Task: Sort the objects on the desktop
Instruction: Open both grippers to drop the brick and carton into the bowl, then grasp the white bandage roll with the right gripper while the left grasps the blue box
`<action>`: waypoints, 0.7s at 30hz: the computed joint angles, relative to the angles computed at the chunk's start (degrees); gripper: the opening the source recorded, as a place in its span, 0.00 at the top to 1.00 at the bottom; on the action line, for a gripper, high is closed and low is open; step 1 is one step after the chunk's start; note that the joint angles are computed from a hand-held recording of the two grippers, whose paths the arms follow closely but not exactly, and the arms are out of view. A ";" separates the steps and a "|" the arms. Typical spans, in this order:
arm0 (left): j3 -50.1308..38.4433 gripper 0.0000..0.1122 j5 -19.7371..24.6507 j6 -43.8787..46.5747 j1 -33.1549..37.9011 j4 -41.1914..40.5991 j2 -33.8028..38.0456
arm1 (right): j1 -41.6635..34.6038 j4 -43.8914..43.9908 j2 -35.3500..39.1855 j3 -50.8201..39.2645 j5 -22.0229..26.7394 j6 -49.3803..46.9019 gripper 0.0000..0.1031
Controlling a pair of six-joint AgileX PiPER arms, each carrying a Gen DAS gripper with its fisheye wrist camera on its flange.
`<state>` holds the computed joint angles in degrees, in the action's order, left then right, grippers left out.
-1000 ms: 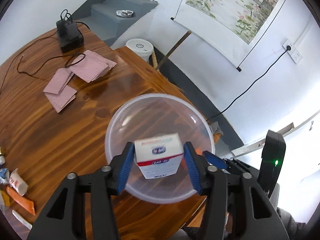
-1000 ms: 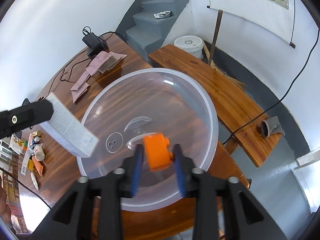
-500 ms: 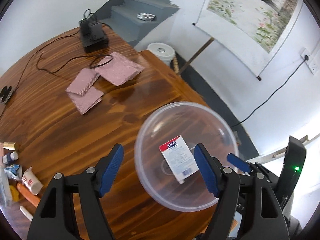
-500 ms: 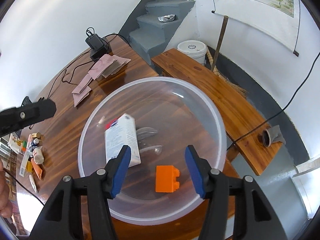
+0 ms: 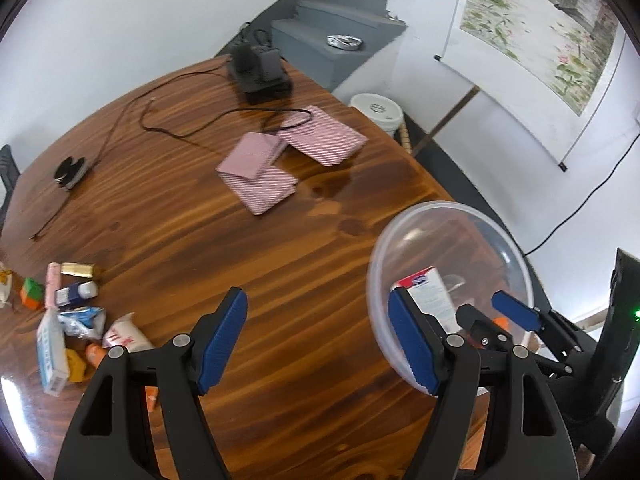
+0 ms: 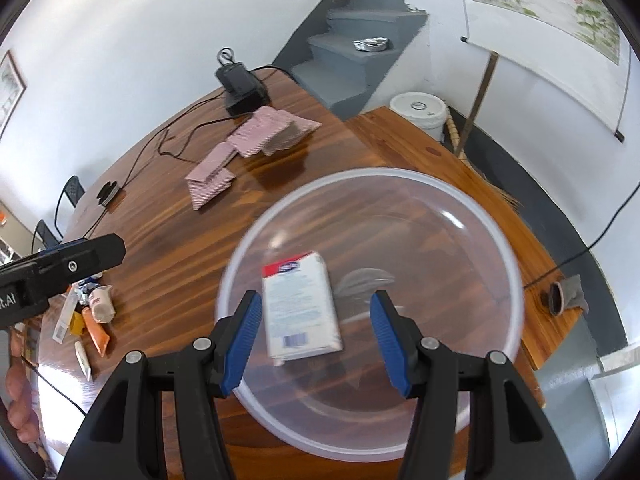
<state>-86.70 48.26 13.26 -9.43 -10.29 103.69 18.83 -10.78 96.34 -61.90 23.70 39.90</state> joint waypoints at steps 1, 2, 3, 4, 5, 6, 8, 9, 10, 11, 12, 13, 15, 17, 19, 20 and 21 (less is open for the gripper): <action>0.36 0.32 -0.07 0.03 0.47 0.32 -0.38 | 0.67 -0.43 0.28 -0.57 0.15 0.52 0.41; 0.71 0.32 -0.16 0.22 0.96 0.47 -0.66 | 1.42 -0.81 0.69 -1.26 0.29 0.99 0.41; 1.34 0.32 -0.37 0.70 1.62 0.43 -1.06 | 2.21 -1.11 1.10 -1.97 0.49 1.37 0.41; 1.79 0.32 -0.47 1.06 2.40 0.46 -1.41 | 2.93 -1.40 1.57 -2.71 0.74 1.73 0.41; 2.35 0.32 -0.61 1.51 3.36 0.47 -1.82 | 3.61 -1.76 2.06 -3.43 1.01 2.19 0.41; 2.75 0.32 -0.69 1.76 3.97 0.52 -2.10 | 4.36 -1.97 2.55 -4.18 1.30 2.47 0.41; 3.54 0.32 -0.72 2.34 5.83 0.54 -2.76 | 5.79 -2.05 3.62 -5.76 1.91 2.71 0.41; 3.81 0.32 -0.72 2.63 6.58 0.46 -2.94 | 6.35 -2.06 4.00 -6.35 2.14 2.82 0.41; 3.99 0.32 -0.60 2.93 7.76 0.36 -3.09 | 7.26 -2.12 4.76 -7.44 2.52 2.95 0.41; 4.17 0.32 -0.54 3.29 8.65 0.24 -3.20 | 7.94 -2.02 5.43 -8.44 2.88 2.89 0.41; 4.29 0.32 -0.46 3.64 9.52 0.12 -3.28 | 8.48 -1.89 5.90 -9.08 3.08 2.82 0.41; 4.53 0.32 -0.47 4.20 10.89 -0.05 -3.33 | 9.04 -1.71 6.45 -9.88 3.34 2.67 0.41; 4.67 0.32 -0.34 4.70 12.48 -0.13 -3.41 | 10.40 -1.25 7.94 -12.08 4.13 2.22 0.41; 4.93 0.32 -0.27 5.54 14.66 -0.20 -3.49 | 11.75 -0.79 9.63 -14.47 4.96 1.89 0.41; 4.84 0.32 -0.04 6.77 16.73 -0.74 -3.30 | 13.13 -0.41 11.46 -17.05 5.86 1.55 0.41; 4.70 0.32 0.15 7.41 17.94 -1.18 -3.08 | 13.69 -0.35 12.30 -18.27 6.33 1.54 0.41; 4.36 0.32 0.58 8.30 19.37 -1.97 -2.70 | 14.25 -0.26 13.02 -19.27 6.71 1.55 0.41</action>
